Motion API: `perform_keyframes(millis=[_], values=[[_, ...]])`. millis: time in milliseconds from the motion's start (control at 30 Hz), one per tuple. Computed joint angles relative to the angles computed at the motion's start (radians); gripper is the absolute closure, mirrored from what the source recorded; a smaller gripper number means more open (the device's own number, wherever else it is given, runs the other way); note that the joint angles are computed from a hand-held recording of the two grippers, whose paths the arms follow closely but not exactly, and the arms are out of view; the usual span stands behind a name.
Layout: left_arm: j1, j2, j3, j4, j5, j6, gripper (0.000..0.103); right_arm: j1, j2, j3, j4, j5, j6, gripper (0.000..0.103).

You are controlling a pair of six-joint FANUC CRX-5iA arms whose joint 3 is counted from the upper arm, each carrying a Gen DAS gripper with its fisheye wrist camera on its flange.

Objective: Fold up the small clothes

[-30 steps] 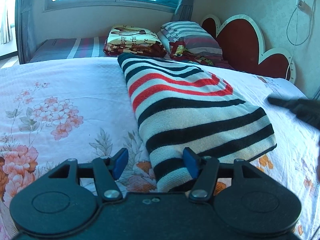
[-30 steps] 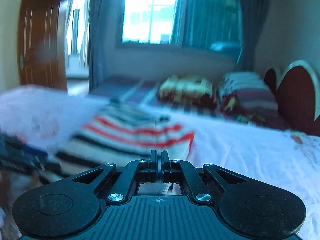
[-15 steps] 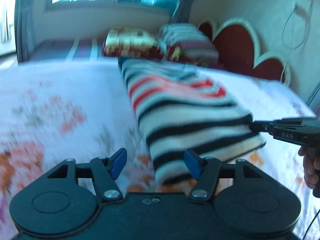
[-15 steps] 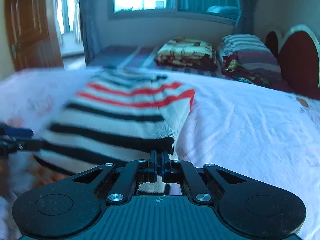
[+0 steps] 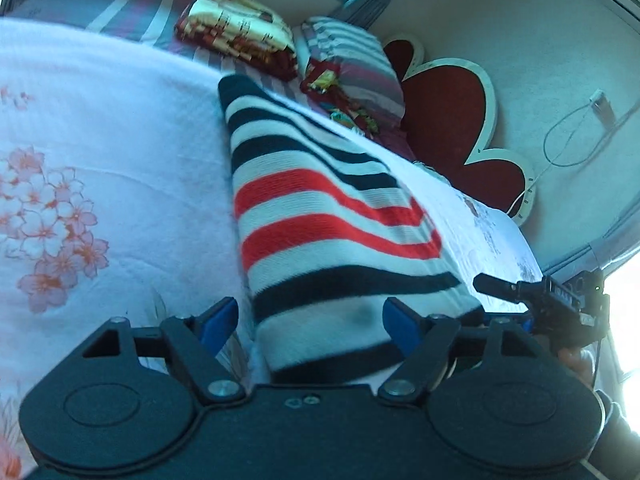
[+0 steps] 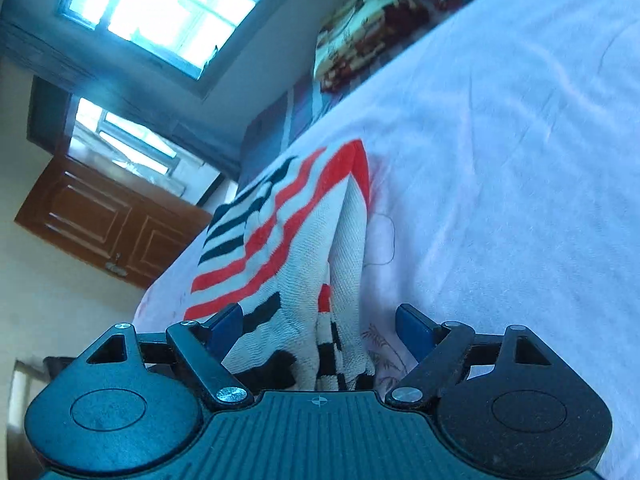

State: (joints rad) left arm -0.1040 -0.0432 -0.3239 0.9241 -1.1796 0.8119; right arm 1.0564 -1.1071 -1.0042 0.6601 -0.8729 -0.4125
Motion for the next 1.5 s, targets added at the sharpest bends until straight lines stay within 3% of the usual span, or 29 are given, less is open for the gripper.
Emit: perform_keyframes(millis=[200, 333, 433, 500, 533, 600, 800, 900, 1067, 1300, 1500], values=[[-0.013, 0.059, 0.004, 0.068, -0.004, -0.030, 0.026, -0.267, 0.124, 0.089, -0.354, 0.242, 0.464, 0.020], [-0.037, 0.075, 0.029, 0.056, 0.022, -0.013, 0.026, -0.340, 0.212, 0.147, -0.493, 0.290, 0.670, 0.020], [-0.058, 0.071, 0.034, 0.042, 0.054, -0.011, 0.027, -0.254, 0.282, 0.184, -0.344, 0.185, 0.628, 0.025], [-0.070, 0.065, 0.027, 0.044, 0.079, -0.020, 0.034, -0.170, 0.355, 0.221, -0.223, 0.066, 0.598, 0.043], [-0.074, 0.063, 0.025, 0.040, 0.086, -0.025, 0.040, -0.139, 0.373, 0.224, -0.184, 0.042, 0.568, 0.049], [-0.080, 0.055, 0.024, 0.030, 0.100, -0.023, 0.043, -0.096, 0.390, 0.222, -0.112, 0.011, 0.507, 0.060], [-0.082, 0.036, 0.040, -0.004, 0.099, -0.017, 0.051, 0.002, 0.437, 0.201, 0.048, -0.055, 0.366, 0.066], [-0.079, 0.021, 0.032, 0.004, 0.098, -0.036, 0.052, 0.000, 0.454, 0.206, 0.082, -0.060, 0.355, 0.067], [-0.072, -0.007, 0.022, 0.020, 0.088, -0.078, 0.052, 0.085, 0.484, 0.253, 0.137, -0.159, 0.309, 0.068], [0.036, -0.063, 0.007, 0.071, -0.024, -0.149, 0.052, 0.201, 0.593, 0.374, 0.208, -0.263, 0.235, 0.068], [0.230, -0.098, 0.027, 0.056, -0.192, -0.212, 0.052, 0.241, 0.801, 0.538, 0.248, -0.243, 0.225, 0.068]])
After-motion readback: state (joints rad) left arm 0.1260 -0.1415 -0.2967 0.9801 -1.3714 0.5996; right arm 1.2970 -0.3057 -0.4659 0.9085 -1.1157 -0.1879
